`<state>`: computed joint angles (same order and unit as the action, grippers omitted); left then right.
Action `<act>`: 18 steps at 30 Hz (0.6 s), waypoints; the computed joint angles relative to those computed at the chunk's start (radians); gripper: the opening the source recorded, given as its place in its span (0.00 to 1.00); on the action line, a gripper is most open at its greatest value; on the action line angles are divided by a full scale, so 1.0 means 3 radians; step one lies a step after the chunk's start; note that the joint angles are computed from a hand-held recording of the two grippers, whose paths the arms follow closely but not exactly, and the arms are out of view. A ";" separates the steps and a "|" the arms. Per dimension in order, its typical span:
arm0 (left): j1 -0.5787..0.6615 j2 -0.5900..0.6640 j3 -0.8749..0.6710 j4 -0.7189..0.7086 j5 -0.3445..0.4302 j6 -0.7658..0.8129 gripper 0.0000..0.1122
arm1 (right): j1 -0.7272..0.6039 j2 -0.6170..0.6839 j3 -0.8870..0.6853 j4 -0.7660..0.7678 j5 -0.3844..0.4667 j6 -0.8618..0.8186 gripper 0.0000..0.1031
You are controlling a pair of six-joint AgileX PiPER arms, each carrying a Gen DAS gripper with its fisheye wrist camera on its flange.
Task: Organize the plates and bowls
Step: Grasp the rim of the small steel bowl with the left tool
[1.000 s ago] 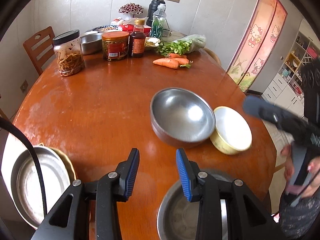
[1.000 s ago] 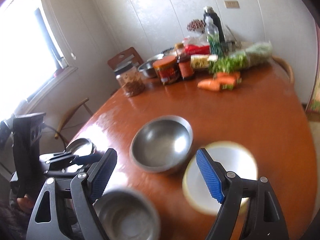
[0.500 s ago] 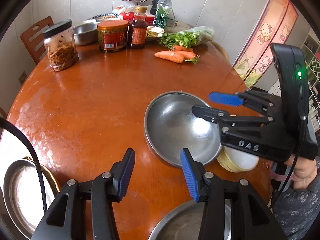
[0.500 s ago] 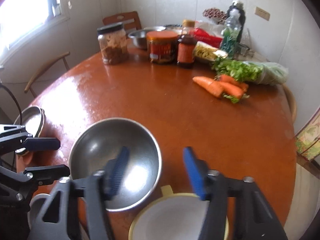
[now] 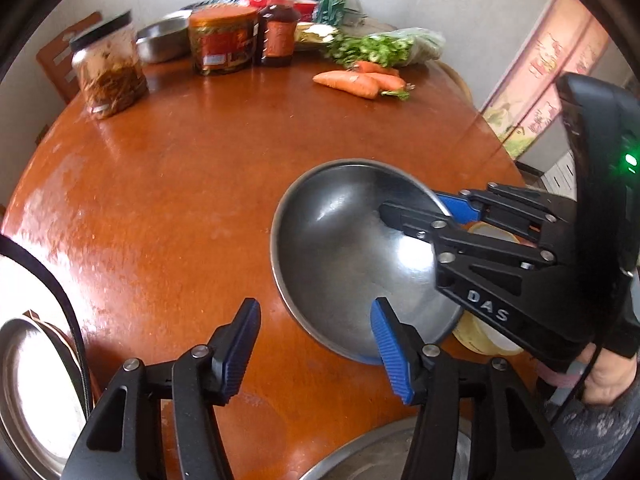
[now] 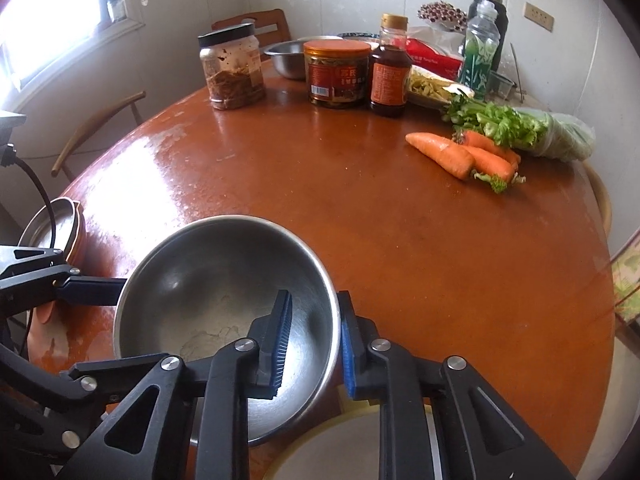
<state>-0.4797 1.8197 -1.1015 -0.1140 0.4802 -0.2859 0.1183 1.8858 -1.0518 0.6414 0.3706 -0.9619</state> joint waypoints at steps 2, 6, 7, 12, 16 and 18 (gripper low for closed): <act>0.0088 0.0082 -0.0033 -0.0313 0.0023 0.0260 0.42 | -0.0016 0.0000 0.0002 0.0135 0.0035 -0.0103 0.17; 0.0186 0.0150 -0.0027 -0.0484 -0.0012 0.0398 0.27 | 0.0000 -0.0020 0.0027 0.0209 0.0067 -0.0075 0.15; 0.0228 0.0141 -0.0002 -0.0592 -0.0030 0.0495 0.23 | 0.0017 -0.0032 0.0036 0.0178 0.0049 -0.0032 0.15; 0.0358 0.0009 0.0144 -0.0984 -0.0093 0.0893 0.17 | -0.0006 -0.0094 0.0046 0.0226 0.0118 0.0043 0.15; 0.0406 -0.0171 0.0284 -0.1194 -0.0148 0.1137 0.16 | -0.0062 -0.0169 0.0058 0.0391 0.0231 -0.0012 0.16; 0.0413 -0.0288 0.0345 -0.1207 -0.0161 0.1166 0.16 | -0.0129 -0.0220 0.0055 0.0547 0.0364 -0.0097 0.16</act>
<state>-0.3560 1.7333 -0.9980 -0.4761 0.4320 0.0639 0.0797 1.8197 -1.0354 0.8055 0.4797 -0.9910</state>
